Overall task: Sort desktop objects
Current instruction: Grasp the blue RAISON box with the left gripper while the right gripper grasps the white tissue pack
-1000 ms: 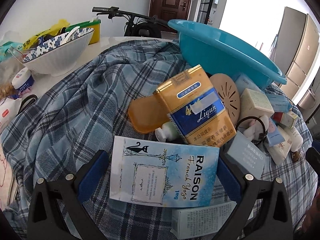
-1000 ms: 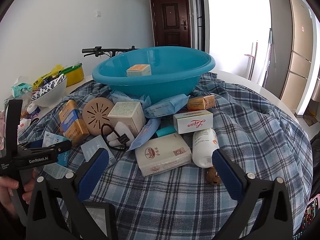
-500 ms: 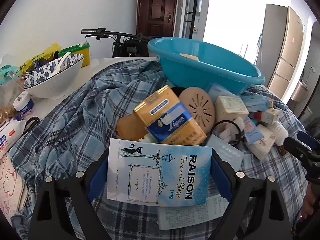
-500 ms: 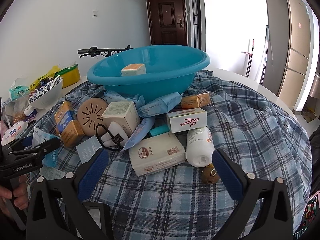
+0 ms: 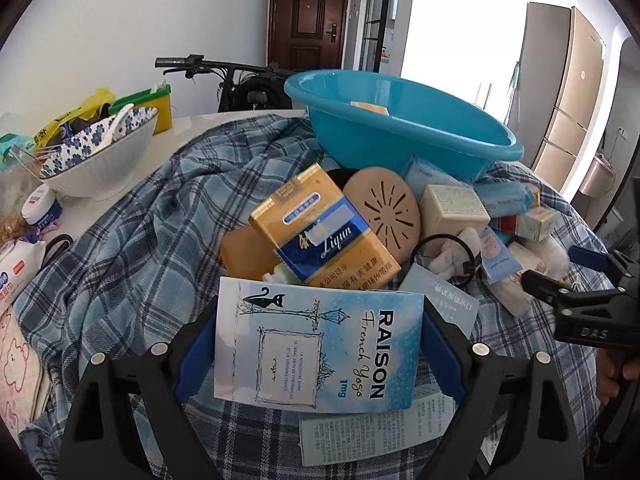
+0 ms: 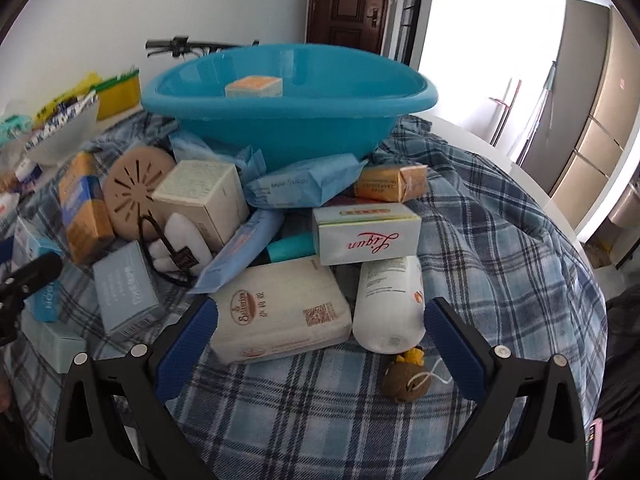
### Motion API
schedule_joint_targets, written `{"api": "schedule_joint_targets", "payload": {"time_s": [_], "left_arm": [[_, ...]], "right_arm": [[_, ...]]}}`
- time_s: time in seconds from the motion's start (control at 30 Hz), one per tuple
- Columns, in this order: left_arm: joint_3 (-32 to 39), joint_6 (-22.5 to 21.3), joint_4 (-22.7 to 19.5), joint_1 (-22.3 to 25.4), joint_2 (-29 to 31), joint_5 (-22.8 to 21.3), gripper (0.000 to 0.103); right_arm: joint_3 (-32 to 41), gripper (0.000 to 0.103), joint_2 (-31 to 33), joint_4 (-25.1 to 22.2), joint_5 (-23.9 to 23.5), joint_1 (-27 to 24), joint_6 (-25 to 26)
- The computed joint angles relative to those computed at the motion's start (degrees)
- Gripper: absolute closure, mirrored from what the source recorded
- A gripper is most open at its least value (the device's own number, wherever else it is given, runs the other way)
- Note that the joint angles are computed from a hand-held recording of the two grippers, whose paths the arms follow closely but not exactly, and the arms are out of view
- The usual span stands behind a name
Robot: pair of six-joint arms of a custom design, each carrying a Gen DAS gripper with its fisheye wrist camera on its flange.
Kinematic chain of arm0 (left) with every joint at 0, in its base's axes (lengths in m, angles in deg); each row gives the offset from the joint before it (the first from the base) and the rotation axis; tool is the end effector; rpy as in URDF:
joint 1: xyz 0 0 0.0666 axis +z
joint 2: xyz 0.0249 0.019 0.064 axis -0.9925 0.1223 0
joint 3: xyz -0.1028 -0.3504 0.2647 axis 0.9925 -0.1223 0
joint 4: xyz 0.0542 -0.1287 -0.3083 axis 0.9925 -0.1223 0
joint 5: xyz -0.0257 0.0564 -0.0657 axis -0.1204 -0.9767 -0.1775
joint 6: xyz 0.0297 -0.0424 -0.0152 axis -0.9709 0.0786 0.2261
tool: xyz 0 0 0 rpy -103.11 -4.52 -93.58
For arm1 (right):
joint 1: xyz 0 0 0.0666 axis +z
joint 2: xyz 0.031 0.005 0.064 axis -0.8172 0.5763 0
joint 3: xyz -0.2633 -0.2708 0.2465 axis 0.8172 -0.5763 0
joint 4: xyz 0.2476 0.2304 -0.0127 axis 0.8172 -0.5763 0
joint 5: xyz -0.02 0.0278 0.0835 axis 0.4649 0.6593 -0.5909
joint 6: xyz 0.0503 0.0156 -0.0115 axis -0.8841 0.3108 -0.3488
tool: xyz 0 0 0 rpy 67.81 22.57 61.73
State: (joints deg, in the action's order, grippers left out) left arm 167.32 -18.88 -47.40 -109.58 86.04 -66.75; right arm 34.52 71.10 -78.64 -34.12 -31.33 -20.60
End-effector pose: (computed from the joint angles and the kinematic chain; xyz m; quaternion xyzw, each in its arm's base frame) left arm 0.5543 -0.2850 0.2634 0.2732 0.8826 -0.1530 0.3506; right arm 0.4132 0.1593 0.2639 0.1621 0.9236 -0.1030 0.3318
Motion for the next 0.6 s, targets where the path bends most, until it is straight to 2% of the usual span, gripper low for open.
{"api": "schedule_joint_targets", "payload": {"time_s": [0.07, 0.23, 0.27, 0.37, 0.47, 0.53, 0.57, 0.6], "left_arm": [[0.0, -0.4, -0.3, -0.1, 0.1, 0.1, 0.011], [-0.3, -0.4, -0.1, -0.2, -0.2, 0.5, 0.011], [-0.3, -0.5, -0.1, -0.2, -0.3, 0.6, 0.011], [-0.3, -0.6, -0.1, -0.4, -0.3, 0.6, 0.011], [-0.2, -0.6, -0.4, -0.4, -0.2, 0.7, 0.011], [-0.2, -0.6, -0.6, -0.4, -0.2, 0.9, 0.011], [-0.3, -0.6, -0.6, -0.4, -0.3, 1.0, 0.011], [-0.3, -0.6, -0.4, -0.5, -0.2, 0.7, 0.011]], "right_arm": [[-0.5, 0.000, 0.2, 1.8, -2.6, -0.6, 1.5], [-0.8, 0.000, 0.3, 2.5, -4.1, -0.6, 2.0], [-1.4, 0.000, 0.3, 4.4, -7.0, -0.8, 2.5], [-1.8, 0.000, 0.5, 5.6, -9.2, -1.1, 3.1], [-1.2, 0.001, 1.9, 4.7, -6.9, -0.7, 2.7], [-2.1, 0.024, 1.8, 6.4, -6.7, -1.1, 1.2], [-3.3, 0.031, 1.3, 8.7, -9.5, -2.0, -0.1], [-5.3, 0.031, -0.1, 11.8, -11.1, -2.5, -1.9]]}}
